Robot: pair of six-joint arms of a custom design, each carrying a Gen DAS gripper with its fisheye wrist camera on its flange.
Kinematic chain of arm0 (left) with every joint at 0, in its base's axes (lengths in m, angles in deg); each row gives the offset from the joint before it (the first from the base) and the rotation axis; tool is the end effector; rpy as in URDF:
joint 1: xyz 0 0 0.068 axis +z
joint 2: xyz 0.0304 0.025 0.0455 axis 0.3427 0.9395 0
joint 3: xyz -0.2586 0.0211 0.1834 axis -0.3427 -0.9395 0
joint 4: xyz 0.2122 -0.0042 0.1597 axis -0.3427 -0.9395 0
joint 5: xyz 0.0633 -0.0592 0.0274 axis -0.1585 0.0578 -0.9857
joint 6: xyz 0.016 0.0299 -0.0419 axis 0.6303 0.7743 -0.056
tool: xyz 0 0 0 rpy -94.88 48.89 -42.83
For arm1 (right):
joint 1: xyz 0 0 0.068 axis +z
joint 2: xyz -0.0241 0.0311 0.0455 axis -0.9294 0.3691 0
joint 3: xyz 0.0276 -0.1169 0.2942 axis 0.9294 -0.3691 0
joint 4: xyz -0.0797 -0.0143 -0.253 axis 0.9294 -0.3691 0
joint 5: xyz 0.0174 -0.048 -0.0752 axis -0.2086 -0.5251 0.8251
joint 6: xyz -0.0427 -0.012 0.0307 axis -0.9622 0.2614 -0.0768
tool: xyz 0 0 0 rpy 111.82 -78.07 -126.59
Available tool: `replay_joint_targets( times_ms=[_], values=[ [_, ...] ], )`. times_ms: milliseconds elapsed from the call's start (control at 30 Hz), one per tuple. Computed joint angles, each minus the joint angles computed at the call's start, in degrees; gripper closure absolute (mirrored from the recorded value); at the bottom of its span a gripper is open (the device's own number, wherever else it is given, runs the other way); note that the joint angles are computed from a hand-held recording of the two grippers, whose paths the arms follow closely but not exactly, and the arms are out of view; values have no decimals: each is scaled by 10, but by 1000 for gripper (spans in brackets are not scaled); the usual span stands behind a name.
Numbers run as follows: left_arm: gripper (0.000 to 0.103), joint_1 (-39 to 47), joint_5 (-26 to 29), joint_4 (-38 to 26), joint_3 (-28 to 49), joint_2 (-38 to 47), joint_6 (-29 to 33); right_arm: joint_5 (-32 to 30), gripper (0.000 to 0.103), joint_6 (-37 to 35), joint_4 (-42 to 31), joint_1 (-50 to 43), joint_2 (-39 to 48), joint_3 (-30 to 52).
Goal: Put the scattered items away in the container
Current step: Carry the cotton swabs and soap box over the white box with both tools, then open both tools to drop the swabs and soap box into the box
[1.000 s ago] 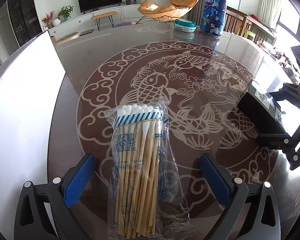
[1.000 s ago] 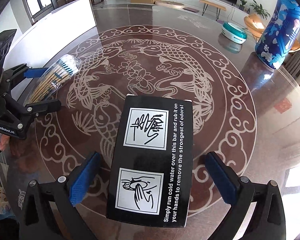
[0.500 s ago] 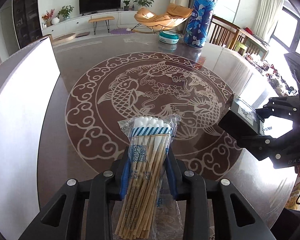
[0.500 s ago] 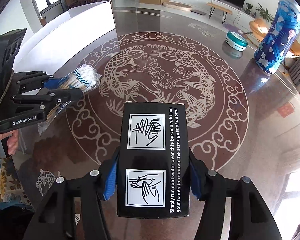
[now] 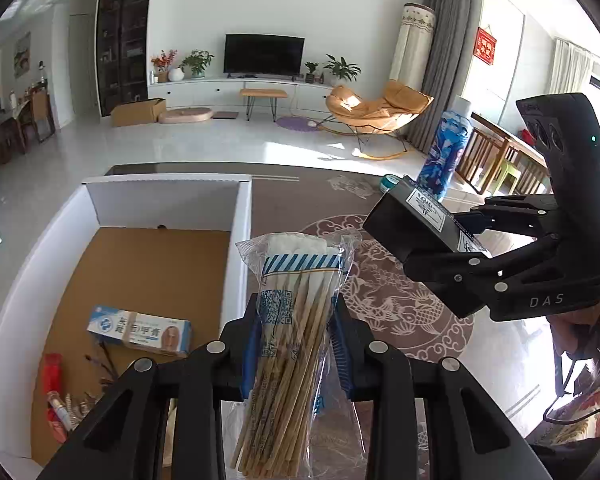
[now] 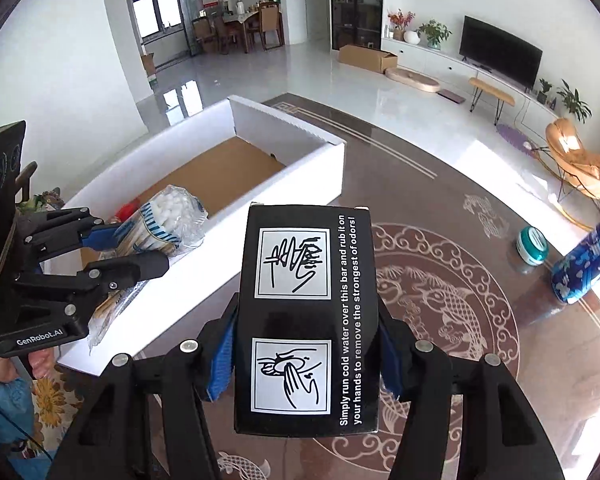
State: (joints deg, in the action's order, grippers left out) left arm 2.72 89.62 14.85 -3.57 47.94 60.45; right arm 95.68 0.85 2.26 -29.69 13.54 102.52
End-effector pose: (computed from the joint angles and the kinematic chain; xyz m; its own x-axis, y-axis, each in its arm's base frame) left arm 0.2951 -0.1042 0.2864 -0.5916 0.3611 -0.7209 0.6111 0.7841 -0.1087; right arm 0.2462 0.1862 0.2871 -0.7833 -0.1218 -0.6095 -0.2009 0.9776 0.0628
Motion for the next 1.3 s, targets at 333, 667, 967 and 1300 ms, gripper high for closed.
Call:
replay_joint_targets(
  times_ms=[333, 667, 967, 1300],
  values=[
    [70, 240, 10, -38, 35, 118, 75, -116, 43, -34, -23, 60, 332, 356],
    [4, 261, -59, 55, -40, 103, -18, -40, 0, 34, 89, 80, 356, 307],
    [0, 233, -128, 98, -70, 19, -82, 26, 0, 87, 105, 103, 310, 243],
    [0, 249, -67, 79, -85, -20, -159, 35, 0, 38, 52, 121, 316, 251]
  ],
)
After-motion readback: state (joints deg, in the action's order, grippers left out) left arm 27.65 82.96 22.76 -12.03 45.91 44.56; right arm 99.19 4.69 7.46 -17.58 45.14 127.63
